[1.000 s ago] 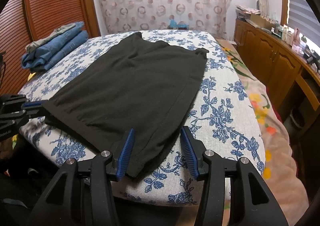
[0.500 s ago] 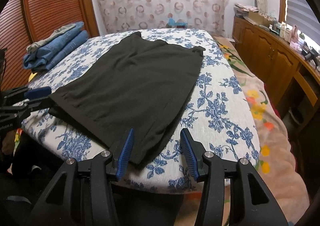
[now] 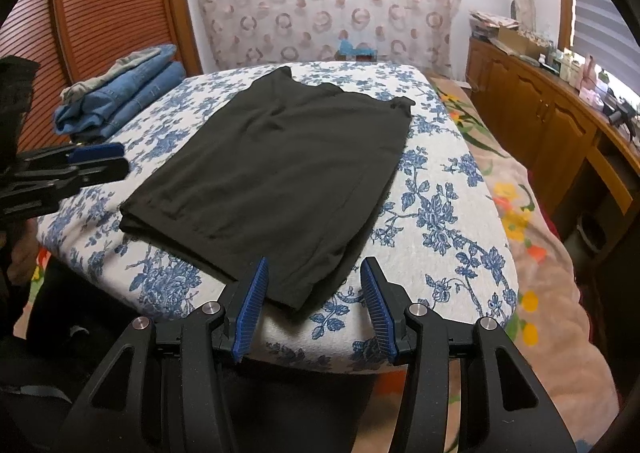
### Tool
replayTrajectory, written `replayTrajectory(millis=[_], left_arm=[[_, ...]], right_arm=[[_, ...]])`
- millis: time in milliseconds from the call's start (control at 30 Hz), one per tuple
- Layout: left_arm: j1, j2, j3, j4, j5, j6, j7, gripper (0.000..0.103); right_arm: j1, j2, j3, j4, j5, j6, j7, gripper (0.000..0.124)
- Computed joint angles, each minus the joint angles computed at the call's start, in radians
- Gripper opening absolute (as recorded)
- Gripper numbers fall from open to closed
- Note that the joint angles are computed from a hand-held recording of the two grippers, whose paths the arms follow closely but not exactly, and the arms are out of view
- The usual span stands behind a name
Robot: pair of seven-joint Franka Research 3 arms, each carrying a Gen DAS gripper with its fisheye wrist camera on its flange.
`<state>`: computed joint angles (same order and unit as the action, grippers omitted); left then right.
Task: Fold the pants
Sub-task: 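Pinch the garment hem with the left tool and straighten it, then close the right tool on the pants hem while the left tool grips beside it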
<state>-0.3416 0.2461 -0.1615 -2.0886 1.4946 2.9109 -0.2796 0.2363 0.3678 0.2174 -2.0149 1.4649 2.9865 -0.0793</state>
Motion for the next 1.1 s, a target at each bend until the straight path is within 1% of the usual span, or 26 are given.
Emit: replayTrajectory(millis=[67,367,500,633,733,800,867,1000,1100], left_arm=[[0.007,0.015,0.003,0.003,-0.005,0.029,-0.001,0.044],[-0.015,0.038,0.008,0.006,-0.051,0.031,0.047,0.044],[-0.021,0.043,0.018,0.003,-0.062,0.040,0.052,0.044],[-0.027,0.043,0.024,0.005,-0.028,0.038,0.016,0.044],[-0.026,0.040,0.021,0.003,-0.014,0.036,-0.004,0.044],[-0.021,0.039,0.019,0.000,-0.004,0.060,-0.019,0.044],[-0.019,0.038,0.018,0.000,0.029,0.080,-0.065,0.044],[-0.019,0.037,0.008,0.002,0.046,0.064,-0.089,0.043],[-0.022,0.041,0.002,0.008,0.084,0.049,-0.142,0.037]], right_arm=[[0.001,-0.002,-0.002,-0.005,-0.008,0.000,0.010,0.049],[0.002,0.004,0.003,-0.010,-0.036,-0.004,0.068,0.047],[0.002,0.004,0.004,-0.014,-0.081,-0.022,0.121,0.041],[-0.006,0.002,0.012,-0.016,-0.105,-0.042,0.144,0.027],[-0.015,0.002,0.018,-0.015,-0.101,-0.061,0.138,0.020],[-0.017,0.002,0.020,-0.015,-0.091,-0.068,0.128,0.019],[-0.015,0.001,0.018,-0.015,-0.088,-0.071,0.127,0.019],[-0.012,0.000,0.016,-0.015,-0.076,-0.071,0.114,0.019],[-0.010,0.000,0.013,-0.015,-0.073,-0.073,0.110,0.019]])
